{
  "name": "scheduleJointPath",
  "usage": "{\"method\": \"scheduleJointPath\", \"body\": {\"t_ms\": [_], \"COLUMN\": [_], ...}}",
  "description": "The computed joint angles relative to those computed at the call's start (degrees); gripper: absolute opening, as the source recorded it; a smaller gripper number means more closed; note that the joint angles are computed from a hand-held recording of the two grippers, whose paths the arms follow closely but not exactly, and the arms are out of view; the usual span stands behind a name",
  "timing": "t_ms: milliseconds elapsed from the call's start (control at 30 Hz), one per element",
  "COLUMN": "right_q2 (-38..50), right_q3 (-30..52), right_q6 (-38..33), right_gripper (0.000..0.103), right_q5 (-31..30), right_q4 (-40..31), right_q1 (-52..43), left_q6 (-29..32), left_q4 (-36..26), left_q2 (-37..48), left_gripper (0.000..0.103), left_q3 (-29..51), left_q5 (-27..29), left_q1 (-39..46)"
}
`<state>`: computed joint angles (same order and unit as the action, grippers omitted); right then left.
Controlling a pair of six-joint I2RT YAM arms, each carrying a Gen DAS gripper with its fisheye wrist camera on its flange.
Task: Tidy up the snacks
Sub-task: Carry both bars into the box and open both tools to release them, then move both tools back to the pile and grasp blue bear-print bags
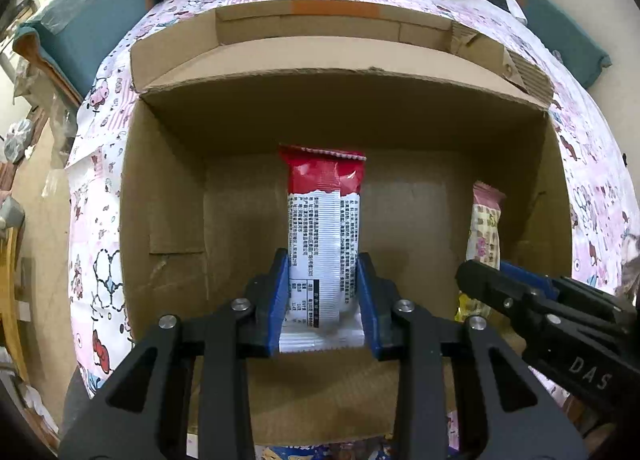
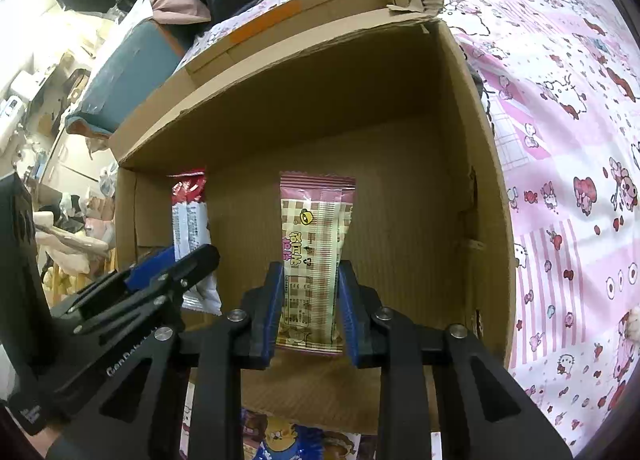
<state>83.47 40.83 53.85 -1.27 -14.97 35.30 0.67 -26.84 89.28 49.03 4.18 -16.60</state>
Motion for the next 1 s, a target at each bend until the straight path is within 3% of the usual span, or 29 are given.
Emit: {"method": "scheduleJointPath", "body": {"t_ms": [67,133,233,333,400,600,1000], "right_q2": [0.0,-0.2,-0.9,-2.5,-3.8,-7.8,-18.7], "right_q3": [0.5,0.5,0.3,-0.8,-1.3,-1.7,-3.5], "right_q6": [-0.2,-0.2,0.2,1.2,1.6,1.1,4.7], "right_gripper": [0.031,0.031,0.033,0.049,0.068,0.079,0.081], "right_q5": [1.3,1.3,1.6,1.6,2.4,5.5,13.8], "right_q4": [-1.1,-0.8,-1.1,-0.4,0.3,-0.7,-10.0], "right_q1": [0.4,0.4,0.2,0.0,0.3,2.1,12.0], "left_q6": [-0.6,-0.9,-0.9,-0.8,-1.2,0.0,3.1], "left_q4": [-0.2,-0.1,0.1,-0.3,-1.1,-3.1,-6.8], "left_q2": [0.1,-0.4,-1.9,-3.2,-3.9,-7.2,-17.2], "left_gripper": [0.041,0.058,0.075,0.077,0.079,0.080,0.080], "left_q3": [0.1,-0.1,-0.6,-0.7,-0.5,-0.2,-4.7], "left_q5": [-0.8,-1.0,-2.3,-2.5,-3.1,-2.2,3.6], "left_q1": [-0.4,-0.6,-0.8,0.3,1.0,1.9,6.7]}}
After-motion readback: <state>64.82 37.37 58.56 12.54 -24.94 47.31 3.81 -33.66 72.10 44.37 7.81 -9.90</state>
